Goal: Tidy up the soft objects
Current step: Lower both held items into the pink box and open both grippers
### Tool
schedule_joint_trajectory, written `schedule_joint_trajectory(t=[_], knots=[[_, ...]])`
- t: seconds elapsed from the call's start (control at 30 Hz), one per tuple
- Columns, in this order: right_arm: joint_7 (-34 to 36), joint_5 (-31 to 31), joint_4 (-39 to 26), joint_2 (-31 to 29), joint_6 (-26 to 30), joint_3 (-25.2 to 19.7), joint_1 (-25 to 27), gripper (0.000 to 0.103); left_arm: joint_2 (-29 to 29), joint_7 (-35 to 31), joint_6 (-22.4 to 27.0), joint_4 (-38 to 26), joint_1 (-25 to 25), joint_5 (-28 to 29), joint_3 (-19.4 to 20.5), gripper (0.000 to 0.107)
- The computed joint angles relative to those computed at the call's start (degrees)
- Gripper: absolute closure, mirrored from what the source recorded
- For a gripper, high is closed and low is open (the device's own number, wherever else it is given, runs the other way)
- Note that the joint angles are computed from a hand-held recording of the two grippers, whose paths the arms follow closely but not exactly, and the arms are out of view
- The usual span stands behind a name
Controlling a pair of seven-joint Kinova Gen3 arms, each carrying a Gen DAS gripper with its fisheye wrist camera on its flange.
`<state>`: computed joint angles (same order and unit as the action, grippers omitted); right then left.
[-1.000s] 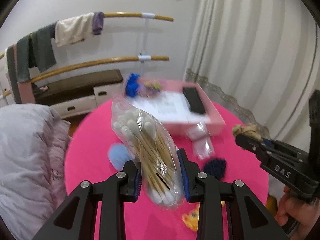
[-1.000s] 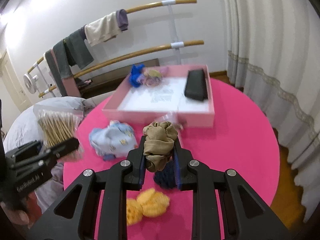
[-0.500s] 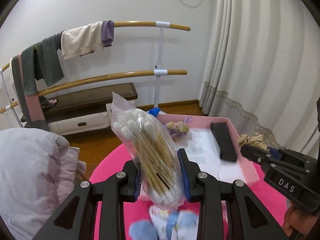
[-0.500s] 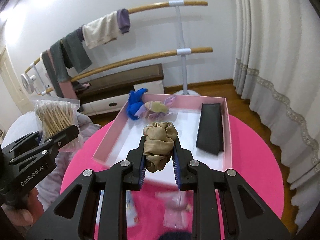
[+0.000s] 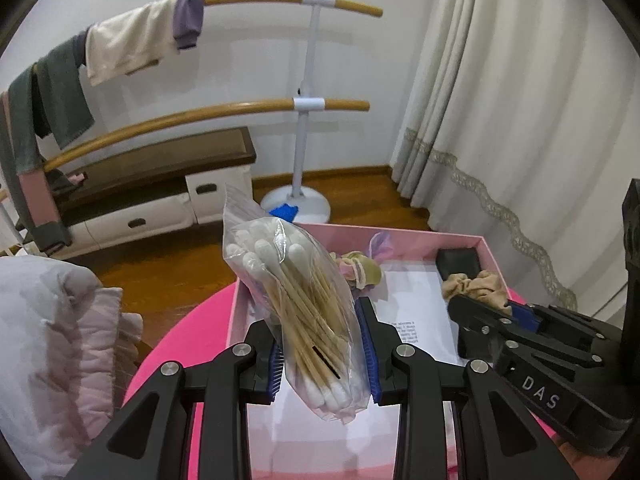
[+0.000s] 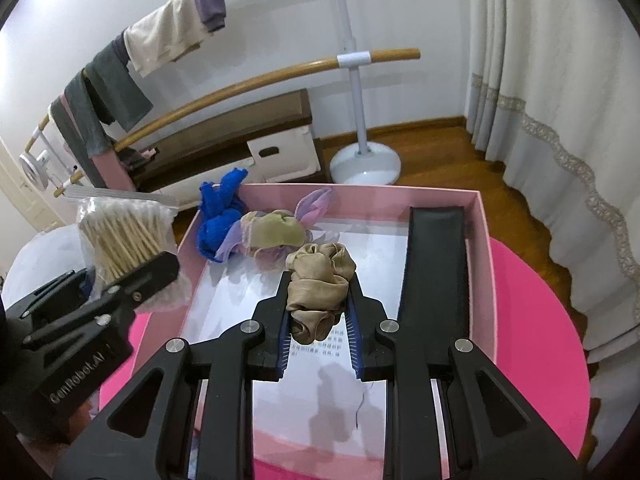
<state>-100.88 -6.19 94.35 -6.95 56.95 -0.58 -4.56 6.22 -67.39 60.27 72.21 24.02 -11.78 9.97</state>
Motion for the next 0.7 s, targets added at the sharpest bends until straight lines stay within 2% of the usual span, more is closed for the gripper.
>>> schedule_joint_trajectory(t=[0.13, 0.2, 0.27, 0.33, 0.4, 0.43, 0.47, 0.5, 0.57, 0.7], knots=[[0.3, -0.7, -0.7, 2.4, 0.1, 0.4, 0.2, 0.080, 6.8, -3.2, 2.3, -7.4, -1.2, 2.7, -0.9, 0.075], [0.1, -1.0, -0.8, 3.2, 0.1, 0.5, 0.4, 0.075, 10.1, -4.1, 3.7, -11.4, -1.1, 3.2, -1.7, 0.065], [-0.9, -0.8, -0.4, 3.5, -0.3, 0.5, 0.7, 0.068, 11.4, -4.2, 3.6, -12.6, -0.6, 3.3, -2.6, 0.048], [-0.8, -1.4, 0.3, 3.2, -0.7, 0.8, 1.1, 0.050, 11.3, -4.4, 3.3, -12.7, -0.6, 3.6, -3.3, 0.044], [-2.6, -0.2, 1.2, 2.4, -1.6, 0.6, 1.4, 0.025, 10.5, -3.8, 2.3, -11.7, -0.5, 3.0, -4.0, 0.036], [-3.0, -0.4, 2.0, 1.7, -2.2, 0.8, 1.6, 0.019, 10.0, -3.4, 1.6, -11.2, -0.5, 2.7, -4.4, 0.027], [-3.0, -0.8, 2.1, 1.4, -2.5, 1.1, 1.8, 0.008, 9.0, -3.0, 0.4, -9.8, -0.6, 2.4, -4.5, 0.017], [-2.8, -1.7, 2.5, 0.8, -2.9, 1.5, 2.1, 0.000, 8.3, -2.7, -0.6, -9.1, -0.7, 1.9, -4.7, 0.014], [-1.9, -2.8, 3.2, -0.6, -3.3, 2.2, 2.5, 0.000, 6.3, -1.4, -2.6, -6.8, -0.2, -0.3, -4.9, 0.006], [-3.9, -0.4, 3.3, -3.6, -2.9, 1.0, 2.6, 0.000, 3.7, -0.7, -4.2, -5.0, 0.0, -3.5, -4.2, 0.005]])
